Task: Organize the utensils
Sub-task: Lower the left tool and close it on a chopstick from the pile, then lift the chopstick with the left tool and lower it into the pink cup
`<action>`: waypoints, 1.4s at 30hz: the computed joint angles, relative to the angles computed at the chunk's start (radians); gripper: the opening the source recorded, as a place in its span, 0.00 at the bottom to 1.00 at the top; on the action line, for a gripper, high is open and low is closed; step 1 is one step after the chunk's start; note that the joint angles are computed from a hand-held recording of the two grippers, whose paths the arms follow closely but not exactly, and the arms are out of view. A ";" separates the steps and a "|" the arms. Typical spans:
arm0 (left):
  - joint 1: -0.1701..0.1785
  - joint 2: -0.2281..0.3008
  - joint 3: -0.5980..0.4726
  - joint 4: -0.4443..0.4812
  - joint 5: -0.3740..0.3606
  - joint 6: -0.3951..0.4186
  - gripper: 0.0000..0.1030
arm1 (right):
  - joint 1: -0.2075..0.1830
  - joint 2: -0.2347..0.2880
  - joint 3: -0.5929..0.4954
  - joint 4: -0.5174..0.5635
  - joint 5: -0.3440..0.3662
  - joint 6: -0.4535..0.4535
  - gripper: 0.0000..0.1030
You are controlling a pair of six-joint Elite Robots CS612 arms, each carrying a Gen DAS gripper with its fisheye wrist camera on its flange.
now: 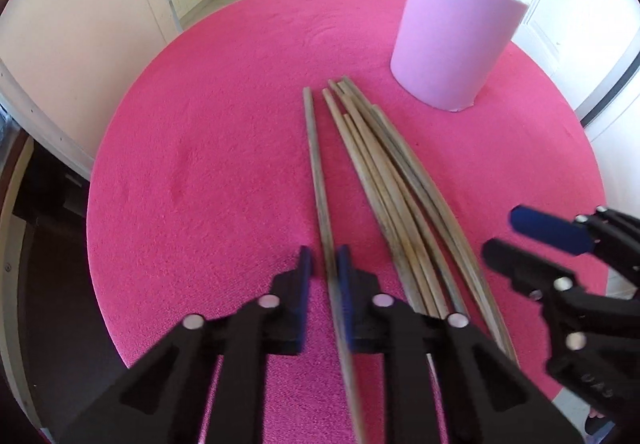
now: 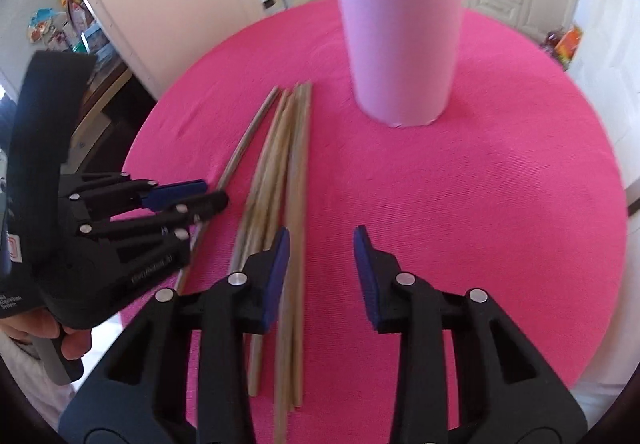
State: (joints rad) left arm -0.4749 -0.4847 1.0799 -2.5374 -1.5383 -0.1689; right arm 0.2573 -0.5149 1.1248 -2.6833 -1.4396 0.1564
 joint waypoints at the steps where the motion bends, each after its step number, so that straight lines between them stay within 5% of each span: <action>1: 0.002 -0.001 0.002 -0.001 -0.006 -0.005 0.09 | 0.001 0.004 -0.009 0.016 0.002 -0.005 0.31; 9: 0.013 0.014 -0.025 0.001 -0.051 -0.031 0.07 | 0.005 0.020 -0.044 0.073 0.026 -0.016 0.09; 21: 0.023 -0.019 0.034 -0.128 -0.074 -0.086 0.06 | -0.012 -0.016 0.029 -0.088 0.065 0.019 0.07; 31: 0.018 -0.022 0.069 -0.465 -0.128 -0.074 0.06 | -0.033 -0.041 0.077 -0.317 0.095 0.089 0.06; 42: -0.007 0.097 -0.120 -0.793 -0.168 -0.116 0.06 | -0.057 -0.036 0.086 -0.657 0.034 0.192 0.06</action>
